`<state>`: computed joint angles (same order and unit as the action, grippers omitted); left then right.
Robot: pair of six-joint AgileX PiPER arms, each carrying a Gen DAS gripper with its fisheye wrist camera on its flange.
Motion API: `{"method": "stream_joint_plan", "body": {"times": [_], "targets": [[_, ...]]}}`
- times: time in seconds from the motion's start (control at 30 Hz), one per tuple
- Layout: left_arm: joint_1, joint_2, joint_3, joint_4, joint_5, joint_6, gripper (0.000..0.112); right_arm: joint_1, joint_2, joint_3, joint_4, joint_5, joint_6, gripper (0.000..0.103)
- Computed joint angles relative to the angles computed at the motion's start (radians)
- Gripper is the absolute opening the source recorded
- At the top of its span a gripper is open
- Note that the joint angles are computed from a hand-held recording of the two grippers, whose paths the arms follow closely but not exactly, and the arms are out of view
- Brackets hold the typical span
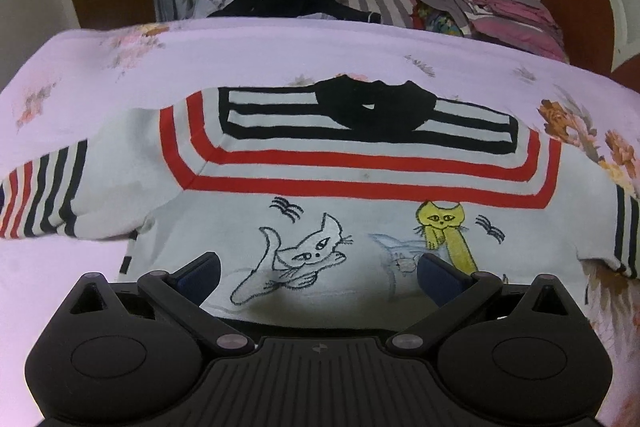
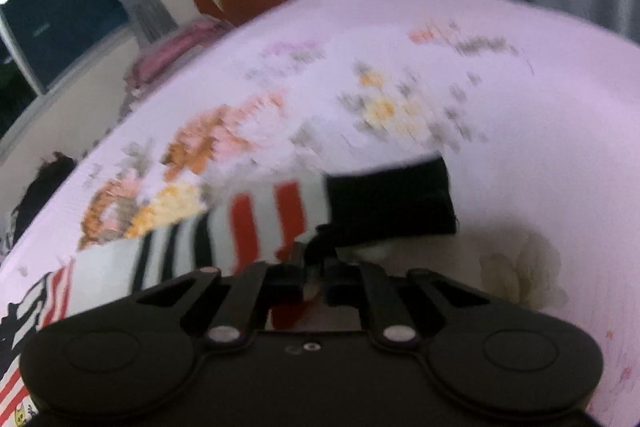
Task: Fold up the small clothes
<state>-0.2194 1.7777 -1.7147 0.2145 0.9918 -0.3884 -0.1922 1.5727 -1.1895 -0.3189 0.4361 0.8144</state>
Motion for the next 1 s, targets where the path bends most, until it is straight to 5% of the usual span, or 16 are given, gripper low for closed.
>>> {"method": "stream_joint_plan", "body": {"times": [0.43,0.67,0.73,0.8,1.0], "targets": [[0.091,-0.022,-0.006,-0.041,-0.008,-0.039,0.103,0.377,0.145,-0.346,0.175,-0.032,-0.262,0.008],[0.218,-0.026,0.034,-0.206,-0.077,0.157,0.103,0.568,0.406,-0.624,0.303,0.107,-0.335,0.009],[0.247,-0.011,0.025,-0.265,-0.083,0.210,0.103,0.591,0.466,-0.691,0.355,0.154,-0.370,0.019],[0.262,0.005,0.017,-0.311,-0.091,0.265,0.103,0.614,0.464,-0.680,0.372,0.146,-0.368,0.039],[0.239,0.072,-0.026,-0.412,-0.103,0.370,0.103,0.622,0.332,-0.541,0.239,0.100,-0.314,0.045]]}}
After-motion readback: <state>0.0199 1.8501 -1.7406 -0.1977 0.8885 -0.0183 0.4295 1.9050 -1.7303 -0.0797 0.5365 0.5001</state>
